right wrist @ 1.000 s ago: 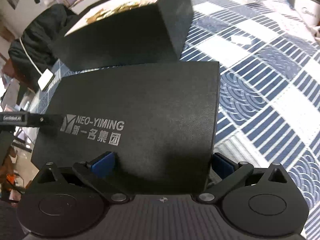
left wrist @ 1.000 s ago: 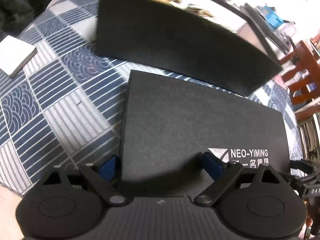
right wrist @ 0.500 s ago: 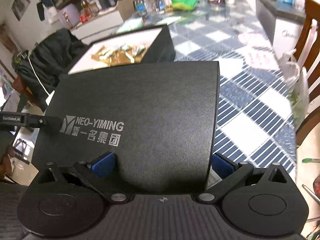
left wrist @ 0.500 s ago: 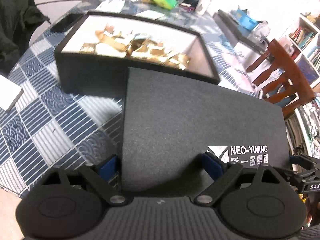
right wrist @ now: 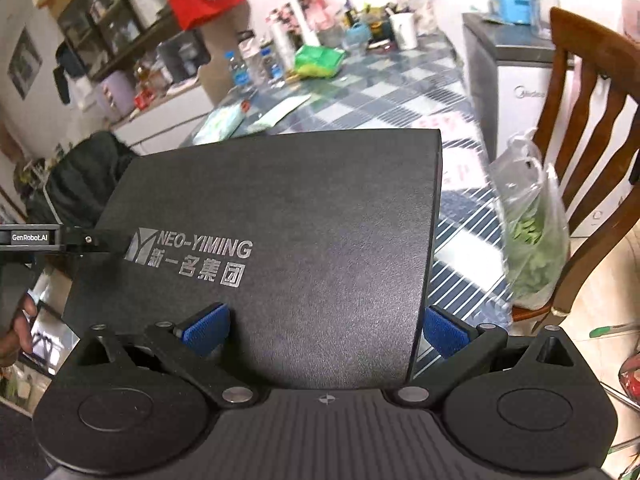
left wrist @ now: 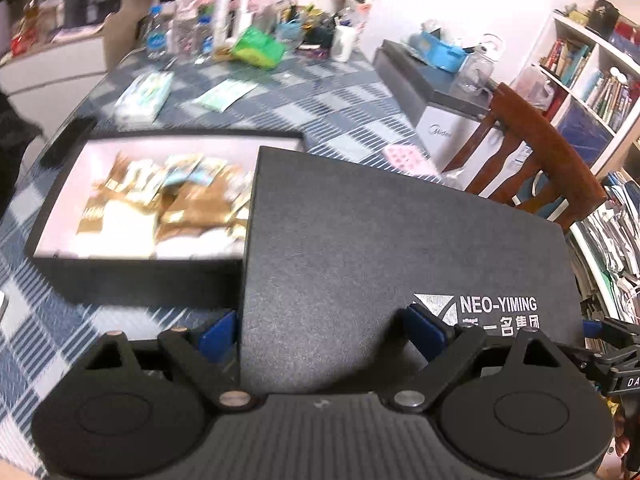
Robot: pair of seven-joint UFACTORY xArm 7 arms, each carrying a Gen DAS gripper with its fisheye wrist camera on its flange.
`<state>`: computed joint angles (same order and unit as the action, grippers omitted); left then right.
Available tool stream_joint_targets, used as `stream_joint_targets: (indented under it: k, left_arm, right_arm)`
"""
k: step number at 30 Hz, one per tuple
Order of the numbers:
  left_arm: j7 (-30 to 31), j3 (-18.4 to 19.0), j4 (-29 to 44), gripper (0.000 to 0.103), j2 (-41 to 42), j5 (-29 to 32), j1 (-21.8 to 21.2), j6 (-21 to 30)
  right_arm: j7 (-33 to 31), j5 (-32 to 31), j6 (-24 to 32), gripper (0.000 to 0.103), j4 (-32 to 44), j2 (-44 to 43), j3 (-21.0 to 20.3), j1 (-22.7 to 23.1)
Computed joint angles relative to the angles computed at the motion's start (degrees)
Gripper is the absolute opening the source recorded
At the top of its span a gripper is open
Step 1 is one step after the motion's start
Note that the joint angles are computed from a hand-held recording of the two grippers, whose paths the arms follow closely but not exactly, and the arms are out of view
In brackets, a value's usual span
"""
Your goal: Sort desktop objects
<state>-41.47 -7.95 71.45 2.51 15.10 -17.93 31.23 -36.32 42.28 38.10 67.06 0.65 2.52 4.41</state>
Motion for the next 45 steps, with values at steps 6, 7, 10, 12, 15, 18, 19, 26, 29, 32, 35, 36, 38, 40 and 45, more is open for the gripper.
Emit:
stream_joint_targets:
  k: [6, 7, 10, 12, 15, 18, 19, 26, 29, 32, 35, 36, 38, 40, 45]
  left_arm:
    - [-0.5, 1.0, 9.1, 0.103, 6.9, 2.7, -1.4, 0.6]
    - [-0.4, 1.3, 10.6, 0.103, 7.9, 2.6, -1.6, 0.8]
    - [-0.2, 2.3, 13.9, 0.103, 10.2, 2.3, -2.2, 1.9]
    - [0.1, 2.9, 15.7, 0.103, 11.4, 2.2, -2.4, 2.1]
    - [0.6, 3.6, 17.8, 0.103, 12.9, 1.7, -2.3, 1.9]
    - [2.0, 4.0, 19.3, 0.103, 14.1, 0.4, -1.7, 1.5]
    - [2.6, 4.1, 19.4, 0.103, 14.4, -0.3, -1.4, 1.2]
    - [7.6, 4.5, 19.6, 0.103, 15.0, -5.3, 1.8, 0.0]
    - [10.2, 4.6, 19.5, 0.103, 15.1, -7.3, 3.4, -0.1]
    - [13.0, 4.6, 19.0, 0.103, 14.9, -9.4, 5.2, -0.3]
    - [15.4, 4.8, 18.4, 0.103, 14.7, -11.3, 6.8, -0.5]
    - [16.1, 4.9, 18.2, 0.103, 14.6, -11.9, 7.4, -0.5]
    - [17.9, 4.9, 18.0, 0.103, 14.5, -13.3, 8.6, -0.4]
    - [19.2, 5.1, 17.6, 0.103, 14.3, -14.2, 9.5, -0.5]
    - [22.5, 5.3, 16.5, 0.103, 13.8, -16.4, 11.6, -0.7]
  right_arm:
    - [-0.9, 0.2, 0.8, 0.103, 8.0, 6.4, 0.2, -2.2]
    - [-1.0, 0.2, 1.1, 0.103, 9.3, 7.3, 0.5, -2.6]
    - [-0.6, -0.2, 1.9, 0.103, 13.1, 10.2, 1.4, -3.8]
    - [0.1, -1.0, 2.1, 0.103, 15.5, 11.9, 2.0, -4.2]
    - [1.1, -2.5, 2.0, 0.103, 19.0, 14.4, 3.0, -4.6]
    - [2.3, -4.5, 2.0, 0.103, 22.1, 16.5, 3.9, -4.6]
    - [2.8, -5.4, 1.8, 0.103, 23.2, 17.3, 4.2, -4.4]
    - [8.5, -11.5, 1.7, 0.103, 29.9, 22.1, 5.7, -2.2]
    - [11.4, -14.0, 2.2, 0.103, 33.1, 24.4, 6.2, -1.0]
    - [14.4, -16.6, 2.8, 0.103, 36.6, 26.9, 6.6, 0.6]
    - [17.5, -19.2, 3.6, 0.103, 40.3, 29.5, 6.9, 2.4]
    - [18.2, -19.8, 3.8, 0.103, 41.2, 30.2, 7.0, 2.8]
    - [19.7, -21.2, 4.4, 0.103, 43.5, 31.8, 7.2, 3.8]
    - [21.3, -22.5, 5.4, 0.103, 45.9, 33.4, 7.3, 4.8]
    - [24.3, -25.1, 7.5, 0.103, 50.6, 36.7, 7.4, 7.1]
